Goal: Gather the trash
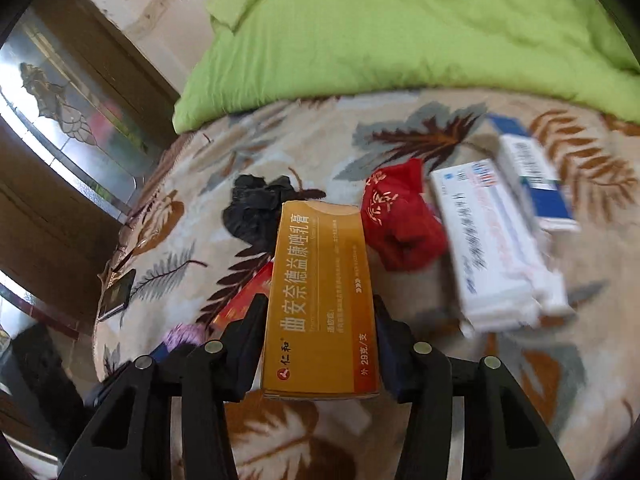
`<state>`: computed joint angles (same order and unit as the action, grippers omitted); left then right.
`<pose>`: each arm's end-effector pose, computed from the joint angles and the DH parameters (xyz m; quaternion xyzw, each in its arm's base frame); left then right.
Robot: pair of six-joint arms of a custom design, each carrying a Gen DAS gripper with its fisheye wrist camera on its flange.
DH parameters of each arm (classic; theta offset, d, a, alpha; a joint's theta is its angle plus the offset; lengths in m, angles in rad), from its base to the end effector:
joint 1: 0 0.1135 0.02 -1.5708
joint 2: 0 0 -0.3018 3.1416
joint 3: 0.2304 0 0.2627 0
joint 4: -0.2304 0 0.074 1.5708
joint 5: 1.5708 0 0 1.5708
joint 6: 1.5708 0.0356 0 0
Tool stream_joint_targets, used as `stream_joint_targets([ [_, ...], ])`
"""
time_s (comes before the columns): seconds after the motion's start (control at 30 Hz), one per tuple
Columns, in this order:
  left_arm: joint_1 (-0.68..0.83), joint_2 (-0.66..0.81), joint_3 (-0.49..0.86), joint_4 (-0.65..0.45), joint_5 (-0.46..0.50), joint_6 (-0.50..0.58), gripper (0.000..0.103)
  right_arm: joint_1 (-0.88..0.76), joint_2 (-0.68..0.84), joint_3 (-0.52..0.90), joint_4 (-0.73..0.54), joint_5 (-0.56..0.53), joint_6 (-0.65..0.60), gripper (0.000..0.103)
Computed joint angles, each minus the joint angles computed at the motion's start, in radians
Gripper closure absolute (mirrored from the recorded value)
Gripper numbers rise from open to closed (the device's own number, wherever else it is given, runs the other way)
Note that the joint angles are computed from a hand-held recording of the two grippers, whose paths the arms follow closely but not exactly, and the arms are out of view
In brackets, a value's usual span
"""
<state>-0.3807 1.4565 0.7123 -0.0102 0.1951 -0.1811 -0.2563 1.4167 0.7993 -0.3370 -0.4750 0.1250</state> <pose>0.2701 -0.1156 0.2096 0.1295 0.9051 -0.1954 0.3548 0.2731 -0.0547 0.2264 0.1054 0.9229 0.2044 0.3089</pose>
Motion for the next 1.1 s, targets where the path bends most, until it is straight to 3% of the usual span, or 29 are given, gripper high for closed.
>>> stream_joint_targets([
  [0.27,-0.095,-0.083,-0.051,0.008,-0.077,0.044,0.081,0.039,-0.494,-0.248,-0.089,0.223,-0.069,0.050],
  [0.43,-0.169,-0.149,-0.083,-0.008,-0.122,0.067,0.081,-0.037,-0.761,-0.320,-0.246,0.232,-0.101,0.050],
  [0.57,-0.234,-0.202,-0.099,-0.048,-0.138,0.067,0.081,-0.167,-0.883,-0.332,-0.355,0.162,-0.162,0.050],
  [0.6,-0.248,-0.219,-0.105,-0.058,-0.140,0.066,0.081,-0.248,-0.903,-0.329,-0.394,0.099,-0.200,0.050],
  [0.9,-0.323,-0.378,-0.138,-0.181,-0.171,0.062,0.081,-0.634,-0.919,-0.302,-0.586,-0.168,-0.453,0.050],
  [1.1,-0.372,-0.411,-0.175,-0.199,-0.215,0.049,0.081,-0.714,-0.909,-0.309,-0.618,-0.222,-0.509,0.050],
])
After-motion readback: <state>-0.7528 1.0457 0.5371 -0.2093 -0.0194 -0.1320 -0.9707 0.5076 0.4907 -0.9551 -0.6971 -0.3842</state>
